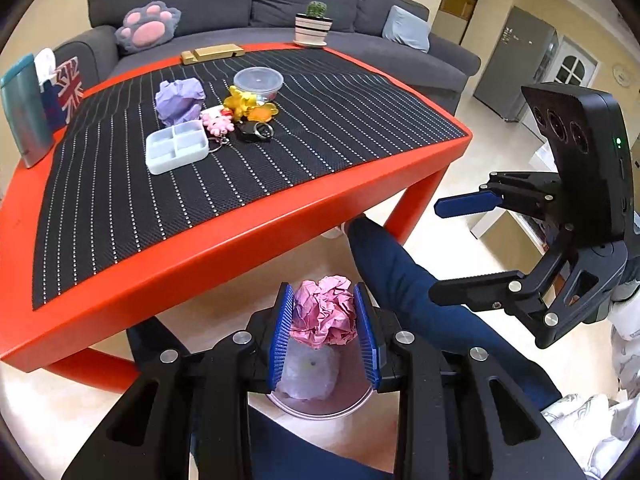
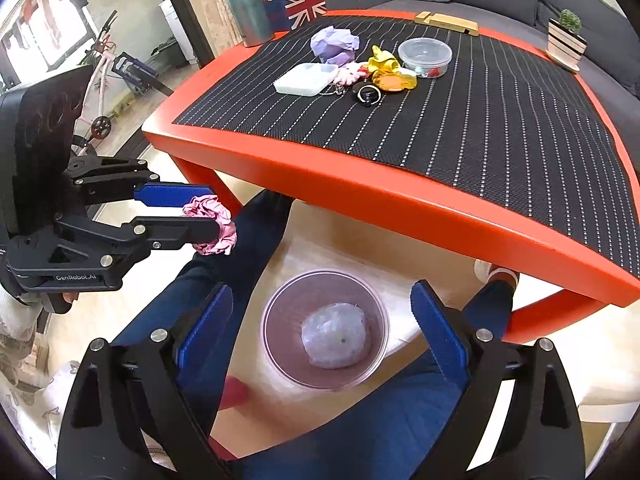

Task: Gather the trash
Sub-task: 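Drop the pink paper into the wastebasket with the left tool while the right tool drops the container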

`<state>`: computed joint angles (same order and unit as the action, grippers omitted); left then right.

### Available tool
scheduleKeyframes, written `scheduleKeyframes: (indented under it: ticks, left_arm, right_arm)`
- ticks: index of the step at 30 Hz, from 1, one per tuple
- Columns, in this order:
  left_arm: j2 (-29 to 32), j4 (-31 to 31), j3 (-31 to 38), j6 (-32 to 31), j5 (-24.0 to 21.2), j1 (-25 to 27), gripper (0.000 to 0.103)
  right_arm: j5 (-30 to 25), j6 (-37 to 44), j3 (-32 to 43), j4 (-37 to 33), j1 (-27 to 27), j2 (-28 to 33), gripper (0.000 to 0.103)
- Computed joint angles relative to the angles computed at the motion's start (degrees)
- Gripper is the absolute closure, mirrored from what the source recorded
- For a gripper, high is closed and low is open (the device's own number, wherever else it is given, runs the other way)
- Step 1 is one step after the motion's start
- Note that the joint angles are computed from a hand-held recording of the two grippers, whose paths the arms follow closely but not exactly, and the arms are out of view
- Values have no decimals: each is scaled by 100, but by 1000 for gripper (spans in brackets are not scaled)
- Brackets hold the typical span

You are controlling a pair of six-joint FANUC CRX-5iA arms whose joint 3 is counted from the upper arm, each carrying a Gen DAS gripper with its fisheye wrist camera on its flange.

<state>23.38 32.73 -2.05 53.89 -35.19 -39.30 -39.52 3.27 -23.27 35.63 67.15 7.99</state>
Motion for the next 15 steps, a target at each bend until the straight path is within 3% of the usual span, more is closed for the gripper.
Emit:
scheduleKeyframes:
  ticks: [6, 7, 9, 10, 15]
  left_arm:
    - [-4, 178, -17, -208, -50, -42, 66]
    - [-1, 180, -6, -202, -60, -49, 61]
    - [-8, 197, -20, -187, -6, -58, 21]
    - [-26, 291, -73, -248, 39, -59, 14]
    - [-30, 318, -100, -169, 105, -50, 9]
  right_arm:
    - [-100, -134, -65, 112, 17, -99, 14]
    - [-112, -150, -78, 126, 21, -114, 14]
    - [-126, -177, -97, 151, 27, -142, 14]
    - [-144, -194, -107, 165, 31, -156, 14]
    - [-183, -250, -148, 174, 44, -195, 14]
